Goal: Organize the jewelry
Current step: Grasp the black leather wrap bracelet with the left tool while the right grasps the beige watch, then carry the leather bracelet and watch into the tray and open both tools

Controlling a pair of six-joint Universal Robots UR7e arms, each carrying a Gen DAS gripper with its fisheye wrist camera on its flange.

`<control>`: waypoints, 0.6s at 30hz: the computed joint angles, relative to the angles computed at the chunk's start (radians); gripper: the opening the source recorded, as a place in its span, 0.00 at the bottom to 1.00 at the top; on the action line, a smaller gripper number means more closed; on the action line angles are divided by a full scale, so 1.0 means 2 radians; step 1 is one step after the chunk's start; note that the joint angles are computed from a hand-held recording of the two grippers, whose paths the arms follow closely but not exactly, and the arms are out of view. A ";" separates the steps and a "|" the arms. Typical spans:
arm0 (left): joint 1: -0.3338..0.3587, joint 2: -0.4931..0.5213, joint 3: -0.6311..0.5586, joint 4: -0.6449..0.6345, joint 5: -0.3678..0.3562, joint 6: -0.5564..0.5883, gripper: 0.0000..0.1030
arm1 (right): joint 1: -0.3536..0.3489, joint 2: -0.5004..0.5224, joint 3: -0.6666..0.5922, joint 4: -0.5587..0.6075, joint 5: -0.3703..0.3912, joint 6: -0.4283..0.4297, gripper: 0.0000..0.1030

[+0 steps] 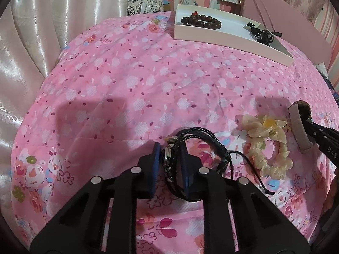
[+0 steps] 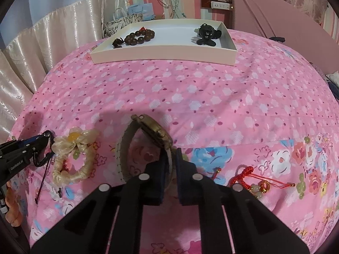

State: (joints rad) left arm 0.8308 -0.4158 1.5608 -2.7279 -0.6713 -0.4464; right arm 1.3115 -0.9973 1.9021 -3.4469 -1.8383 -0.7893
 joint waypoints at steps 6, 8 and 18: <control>-0.002 -0.001 0.001 0.002 0.003 -0.002 0.15 | -0.005 -0.010 0.004 0.011 0.018 0.008 0.06; -0.003 -0.002 0.001 0.003 0.004 -0.006 0.15 | -0.006 -0.014 0.005 0.016 0.025 0.012 0.06; -0.020 -0.011 0.001 -0.034 0.009 0.017 0.13 | -0.012 -0.033 0.004 0.032 0.049 0.024 0.06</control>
